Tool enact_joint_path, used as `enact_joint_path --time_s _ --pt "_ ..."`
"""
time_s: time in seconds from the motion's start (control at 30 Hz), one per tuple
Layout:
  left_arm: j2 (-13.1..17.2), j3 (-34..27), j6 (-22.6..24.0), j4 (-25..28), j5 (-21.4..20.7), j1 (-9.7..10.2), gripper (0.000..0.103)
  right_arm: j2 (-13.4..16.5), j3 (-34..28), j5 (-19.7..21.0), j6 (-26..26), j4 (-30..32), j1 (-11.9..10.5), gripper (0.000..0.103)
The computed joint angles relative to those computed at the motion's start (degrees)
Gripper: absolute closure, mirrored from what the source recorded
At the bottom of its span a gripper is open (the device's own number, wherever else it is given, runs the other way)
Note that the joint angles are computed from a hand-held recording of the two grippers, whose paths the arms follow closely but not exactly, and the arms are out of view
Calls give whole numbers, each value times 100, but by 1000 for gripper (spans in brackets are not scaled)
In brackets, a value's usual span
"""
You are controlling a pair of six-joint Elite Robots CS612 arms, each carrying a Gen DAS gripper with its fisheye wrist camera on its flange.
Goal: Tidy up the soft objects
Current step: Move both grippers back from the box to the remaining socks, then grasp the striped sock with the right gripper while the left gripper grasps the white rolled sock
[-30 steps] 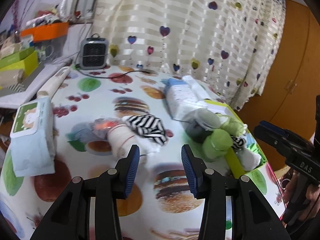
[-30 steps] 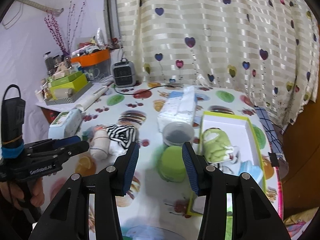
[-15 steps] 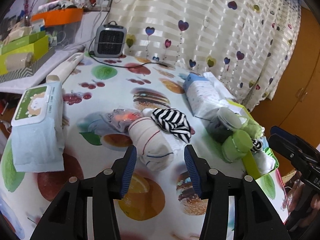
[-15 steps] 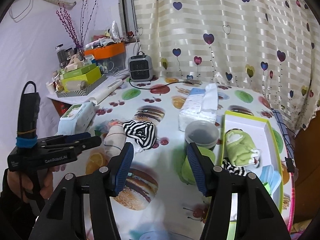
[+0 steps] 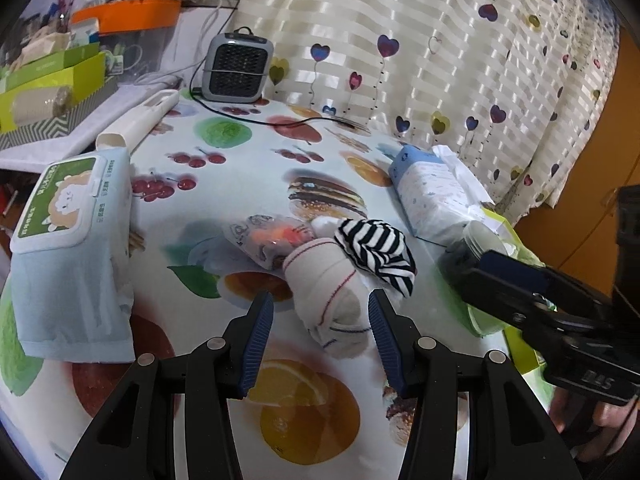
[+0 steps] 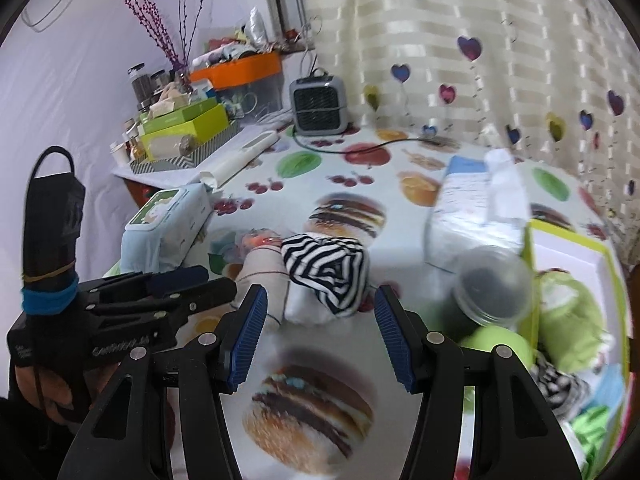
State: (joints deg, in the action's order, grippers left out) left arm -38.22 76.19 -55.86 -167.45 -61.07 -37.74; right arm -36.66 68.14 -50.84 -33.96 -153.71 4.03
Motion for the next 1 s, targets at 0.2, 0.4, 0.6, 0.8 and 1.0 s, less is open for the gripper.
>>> enact_joint_path --time_s 0.2,0.4,0.6,0.8,1.0 --pt "37 -4 0 -137 -31 47 54 310 -536 -90 74 523 125 46" --pt "111 -81 -8 -158 -203 103 54 564 -986 -212 231 839 217 46" --pt "169 -150 6 -235 -362 136 51 766 -1392 -461 411 1376 285 46" --pt "213 -246 8 -195 -471 149 51 784 -1422 -276 558 1391 253 77" --pt "263 -377 23 -47 -636 159 51 678 -1207 -243 548 960 232 86"
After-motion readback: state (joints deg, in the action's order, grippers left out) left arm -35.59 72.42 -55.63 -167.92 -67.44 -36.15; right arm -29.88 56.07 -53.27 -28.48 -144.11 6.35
